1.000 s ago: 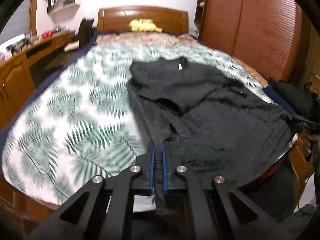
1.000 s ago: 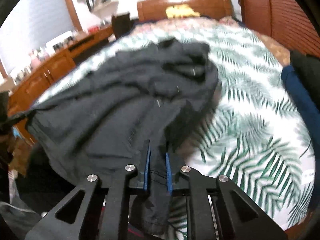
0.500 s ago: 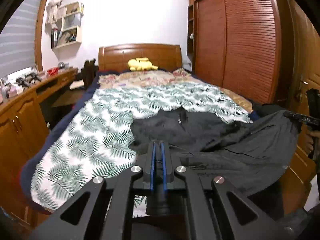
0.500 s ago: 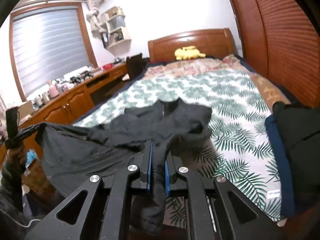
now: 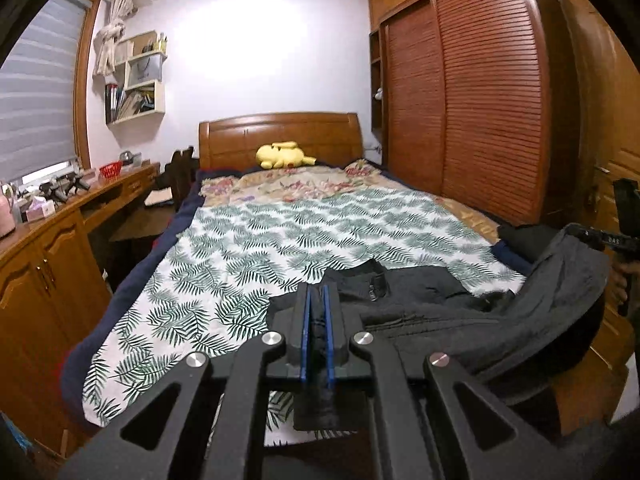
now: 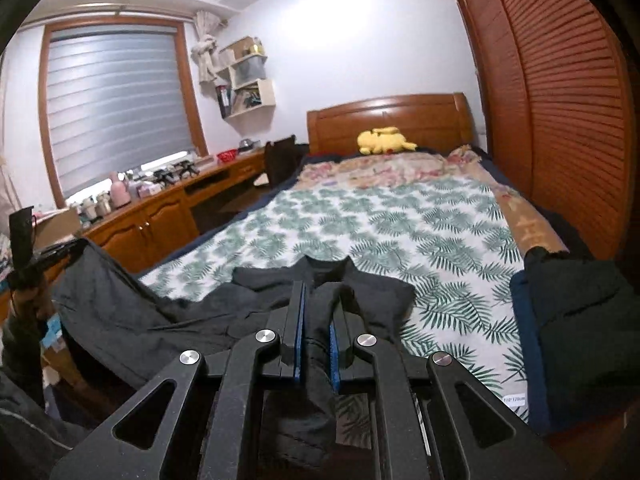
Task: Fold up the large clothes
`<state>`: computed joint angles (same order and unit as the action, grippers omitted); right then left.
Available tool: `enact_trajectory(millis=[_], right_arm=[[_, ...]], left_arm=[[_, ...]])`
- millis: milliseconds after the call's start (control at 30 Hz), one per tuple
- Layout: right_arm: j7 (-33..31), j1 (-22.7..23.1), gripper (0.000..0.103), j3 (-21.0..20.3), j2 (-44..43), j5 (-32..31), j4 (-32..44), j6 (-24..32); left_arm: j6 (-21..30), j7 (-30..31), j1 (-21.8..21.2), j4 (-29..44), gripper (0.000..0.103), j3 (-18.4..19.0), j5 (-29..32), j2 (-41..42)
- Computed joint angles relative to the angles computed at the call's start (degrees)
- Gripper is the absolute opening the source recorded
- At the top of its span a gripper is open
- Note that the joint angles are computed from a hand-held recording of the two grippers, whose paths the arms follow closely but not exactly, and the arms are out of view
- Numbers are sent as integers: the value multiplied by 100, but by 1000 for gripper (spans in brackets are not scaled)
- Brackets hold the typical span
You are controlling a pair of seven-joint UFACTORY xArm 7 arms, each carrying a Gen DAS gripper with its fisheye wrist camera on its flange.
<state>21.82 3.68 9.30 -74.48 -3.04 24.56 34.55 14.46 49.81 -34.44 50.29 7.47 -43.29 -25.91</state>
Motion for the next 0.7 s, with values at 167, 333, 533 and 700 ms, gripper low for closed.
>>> enact_trajectory(millis=[167, 333, 533, 700], right_arm=[[-252, -458, 8, -165, 1325, -301, 91, -773], [-415, -1096, 8, -315, 3155, -538, 402, -2251], [-724, -1063, 8, -901, 5275, -227, 1159, -3845], [-678, -1831, 8, -442, 6589, -296, 2025, -3819]], left_arm=[[-191, -75, 122, 1025, 4, -155, -225, 1414], [-687, -611, 452, 2314, 4, -570, 161, 2985], [-826, -737, 1072, 3899, 4, -1318, 140, 4445], [-1031, -946, 1363, 4772, 4, -1820, 403, 5344]])
